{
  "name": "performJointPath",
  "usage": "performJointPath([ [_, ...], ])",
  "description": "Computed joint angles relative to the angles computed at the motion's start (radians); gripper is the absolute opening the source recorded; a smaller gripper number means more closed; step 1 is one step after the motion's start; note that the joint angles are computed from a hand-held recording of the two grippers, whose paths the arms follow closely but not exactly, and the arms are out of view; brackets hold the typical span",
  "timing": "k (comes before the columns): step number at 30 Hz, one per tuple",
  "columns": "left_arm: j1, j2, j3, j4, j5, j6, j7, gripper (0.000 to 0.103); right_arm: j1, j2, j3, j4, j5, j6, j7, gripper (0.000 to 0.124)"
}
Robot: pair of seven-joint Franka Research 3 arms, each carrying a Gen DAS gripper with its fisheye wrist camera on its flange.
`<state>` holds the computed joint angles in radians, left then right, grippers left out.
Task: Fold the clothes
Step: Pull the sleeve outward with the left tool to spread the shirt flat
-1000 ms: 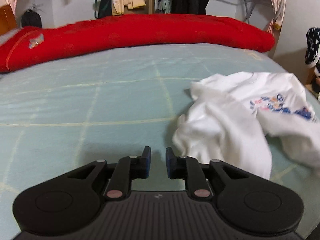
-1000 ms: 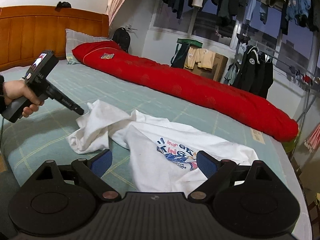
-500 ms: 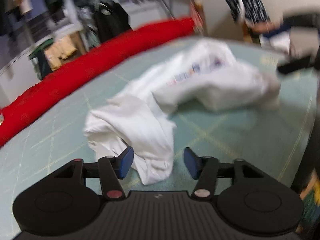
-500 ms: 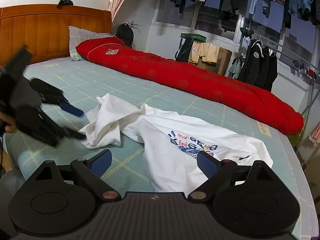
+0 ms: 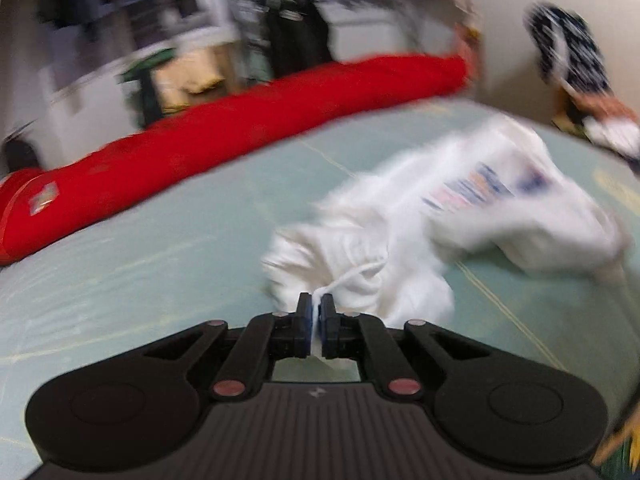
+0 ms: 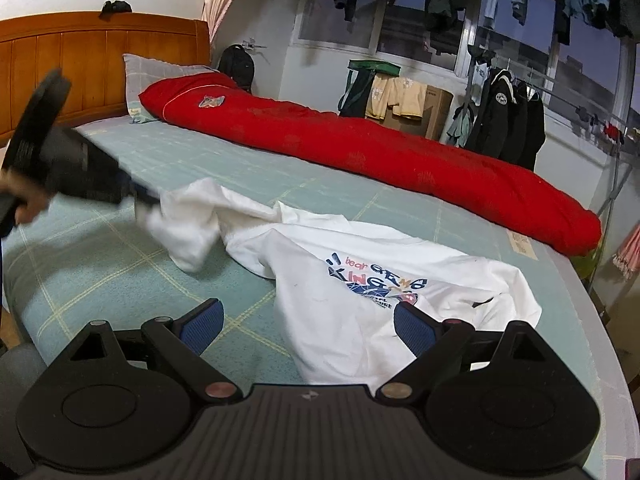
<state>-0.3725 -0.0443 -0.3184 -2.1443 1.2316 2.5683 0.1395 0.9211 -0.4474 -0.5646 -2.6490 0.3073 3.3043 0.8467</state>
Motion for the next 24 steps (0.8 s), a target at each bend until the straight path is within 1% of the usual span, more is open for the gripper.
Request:
performJointPath([
  [4,0.04,-0.023,0.029,-0.005,-0.042,-0.025,-0.005,0.002,-0.01,0.02,0.01,0.006,-0.001,0.0,0.005,0.095],
  [11,0.114,0.017,0.073,0.015,-0.099,-0.03,-0.007,0.002,-0.063,0.074,0.057,0.032,0.008,-0.004,0.029,0.095],
  [14,0.135,0.031,0.091,0.011,-0.143,-0.029,-0.014,0.002,-0.099,0.106,0.088,0.049,0.01,-0.006,0.043,0.095],
  [15,0.141,0.033,0.096,0.009,-0.153,-0.04,-0.008,0.002,-0.111,0.117,0.099,0.054,0.012,-0.004,0.048,0.095],
  [18,0.157,0.044,0.107,0.021,-0.174,-0.057,0.002,0.002,-0.12,0.142,0.103,0.071,0.01,-0.007,0.06,0.095],
  [19,0.162,0.049,0.111,0.026,-0.181,-0.062,0.005,0.002,-0.136,0.153,0.118,0.075,0.012,-0.005,0.067,0.095],
  [21,0.17,0.061,0.118,0.036,-0.195,-0.069,0.008,0.003,-0.133,0.164,0.114,0.084,0.012,-0.011,0.077,0.095],
  [22,0.173,0.071,0.121,0.042,-0.202,-0.064,0.009,0.006,-0.129,0.169,0.111,0.086,0.015,-0.011,0.08,0.095],
  [23,0.173,0.079,0.122,0.047,-0.204,-0.069,0.006,0.014,-0.127,0.173,0.11,0.089,0.017,-0.015,0.083,0.095],
  [24,0.171,0.085,0.122,0.05,-0.203,-0.072,0.002,0.014,-0.125,0.177,0.109,0.092,0.018,-0.022,0.083,0.095],
])
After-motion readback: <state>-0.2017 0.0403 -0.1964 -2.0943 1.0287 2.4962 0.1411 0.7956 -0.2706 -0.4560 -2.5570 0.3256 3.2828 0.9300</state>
